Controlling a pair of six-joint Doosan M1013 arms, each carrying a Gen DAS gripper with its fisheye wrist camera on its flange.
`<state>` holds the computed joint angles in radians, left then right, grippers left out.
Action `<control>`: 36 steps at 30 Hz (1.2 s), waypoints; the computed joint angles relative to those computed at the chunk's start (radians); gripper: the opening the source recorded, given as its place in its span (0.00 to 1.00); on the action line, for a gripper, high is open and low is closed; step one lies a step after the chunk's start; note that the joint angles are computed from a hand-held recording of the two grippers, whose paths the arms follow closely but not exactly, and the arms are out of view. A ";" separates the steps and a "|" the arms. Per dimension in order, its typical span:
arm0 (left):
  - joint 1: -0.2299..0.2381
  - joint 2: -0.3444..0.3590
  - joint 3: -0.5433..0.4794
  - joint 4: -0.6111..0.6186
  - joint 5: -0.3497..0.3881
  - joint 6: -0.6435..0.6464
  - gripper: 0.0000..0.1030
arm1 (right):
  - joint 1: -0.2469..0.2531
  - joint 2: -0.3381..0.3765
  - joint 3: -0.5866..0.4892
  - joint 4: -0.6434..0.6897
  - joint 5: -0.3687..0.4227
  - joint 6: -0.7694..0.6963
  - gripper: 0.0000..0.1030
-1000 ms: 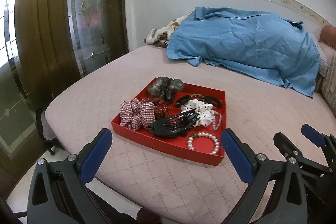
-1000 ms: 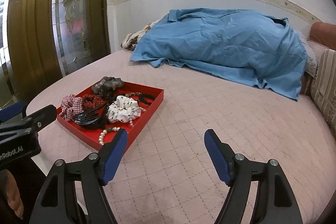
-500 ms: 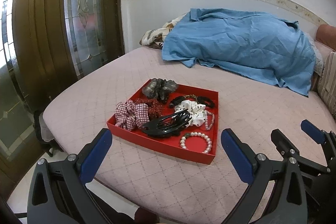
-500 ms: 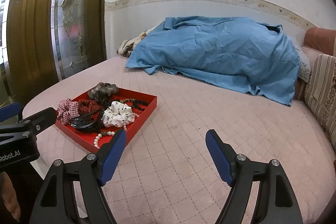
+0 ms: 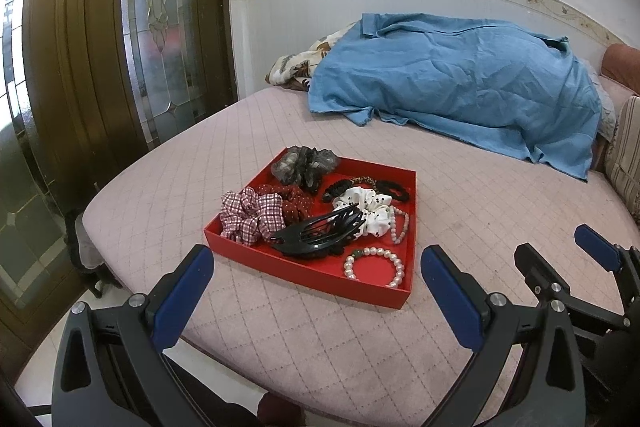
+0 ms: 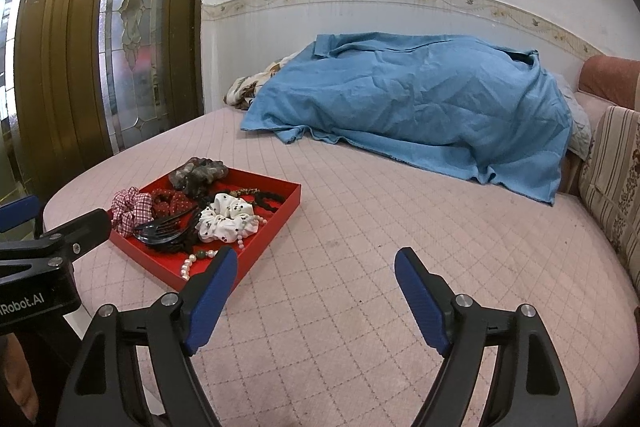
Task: Organize jewelry
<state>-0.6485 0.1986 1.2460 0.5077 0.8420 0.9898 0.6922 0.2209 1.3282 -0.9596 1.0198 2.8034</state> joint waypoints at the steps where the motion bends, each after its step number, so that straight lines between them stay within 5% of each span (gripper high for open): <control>1: 0.000 0.000 0.000 0.001 -0.001 0.000 1.00 | 0.000 0.000 0.000 0.001 0.000 0.000 0.82; 36: 0.000 -0.006 0.012 -0.032 0.002 0.008 1.00 | 0.007 0.003 0.002 0.013 0.001 -0.009 0.86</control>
<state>-0.6483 0.1922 1.2583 0.4759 0.8443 0.9979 0.6995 0.2237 1.3305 -0.9468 1.0204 2.7947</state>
